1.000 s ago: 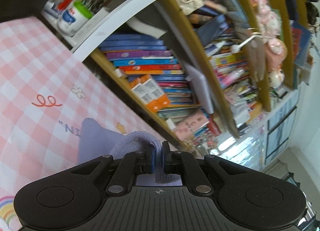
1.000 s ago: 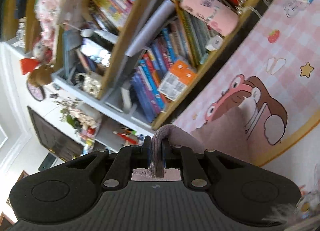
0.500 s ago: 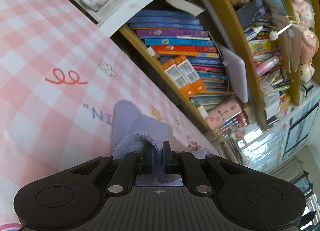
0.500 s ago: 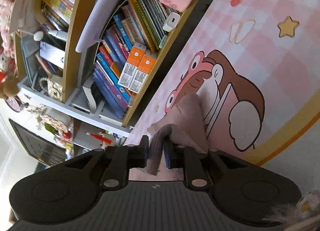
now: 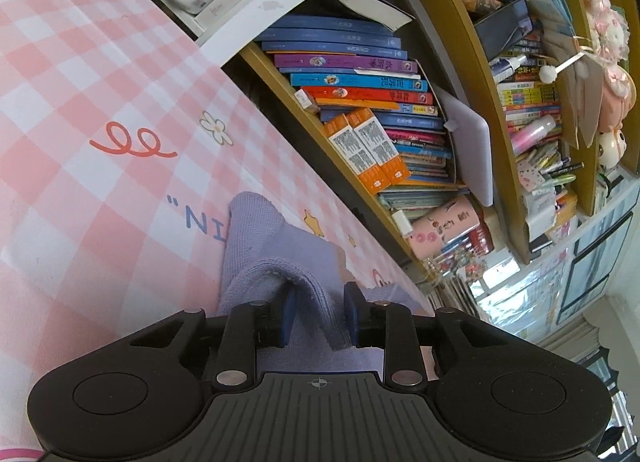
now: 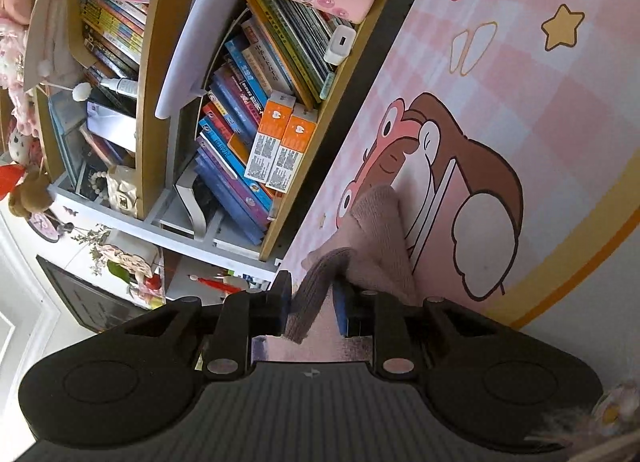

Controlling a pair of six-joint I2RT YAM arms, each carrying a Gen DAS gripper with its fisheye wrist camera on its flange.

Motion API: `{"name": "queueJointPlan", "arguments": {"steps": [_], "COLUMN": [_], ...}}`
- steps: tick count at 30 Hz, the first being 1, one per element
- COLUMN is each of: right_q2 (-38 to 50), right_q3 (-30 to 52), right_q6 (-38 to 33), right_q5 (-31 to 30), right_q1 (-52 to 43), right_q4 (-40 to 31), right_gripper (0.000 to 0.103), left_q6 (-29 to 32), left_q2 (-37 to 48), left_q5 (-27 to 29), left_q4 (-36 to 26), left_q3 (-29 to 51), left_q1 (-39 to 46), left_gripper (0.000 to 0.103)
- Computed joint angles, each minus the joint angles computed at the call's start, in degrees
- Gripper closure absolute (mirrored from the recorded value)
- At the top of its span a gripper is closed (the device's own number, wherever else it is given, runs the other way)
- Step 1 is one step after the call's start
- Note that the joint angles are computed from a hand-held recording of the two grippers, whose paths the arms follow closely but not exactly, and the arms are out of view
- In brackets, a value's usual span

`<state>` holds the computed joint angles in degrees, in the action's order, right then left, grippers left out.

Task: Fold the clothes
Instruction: 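Lift the hem with both grippers and fold it up toward the collar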

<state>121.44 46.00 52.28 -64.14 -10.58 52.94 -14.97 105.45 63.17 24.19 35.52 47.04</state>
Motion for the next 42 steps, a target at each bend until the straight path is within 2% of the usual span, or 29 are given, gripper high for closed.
{"name": "queueJointPlan", "arguments": {"steps": [33, 36, 40, 42], "right_q2": [0.2, -1.0, -2.7, -2.9], "right_q3": [0.3, -0.1, -0.6, -0.7], "right_q6": [0.1, -2.7, -7.2, -7.6], "right_q5": [0.0, 0.3, 1.0, 1.1], "right_q1": [0.0, 0.3, 0.8, 1.0], "right_q4": [0.0, -1.2, -3.0, -2.9], "right_gripper": [0.081, 0.076, 0.067, 0.065], "left_q6": [-0.7, -2.2, -2.6, -2.7], "left_q2": [1.0, 0.7, 0.7, 0.8], "left_q5": [1.0, 0.9, 0.9, 0.9], "left_q4": [0.1, 2.3, 3.0, 3.1], "left_q3": [0.5, -0.2, -0.4, -0.4], "left_q1": [0.5, 0.6, 0.6, 0.6], "left_gripper": [0.075, 0.069, 0.067, 0.067]}}
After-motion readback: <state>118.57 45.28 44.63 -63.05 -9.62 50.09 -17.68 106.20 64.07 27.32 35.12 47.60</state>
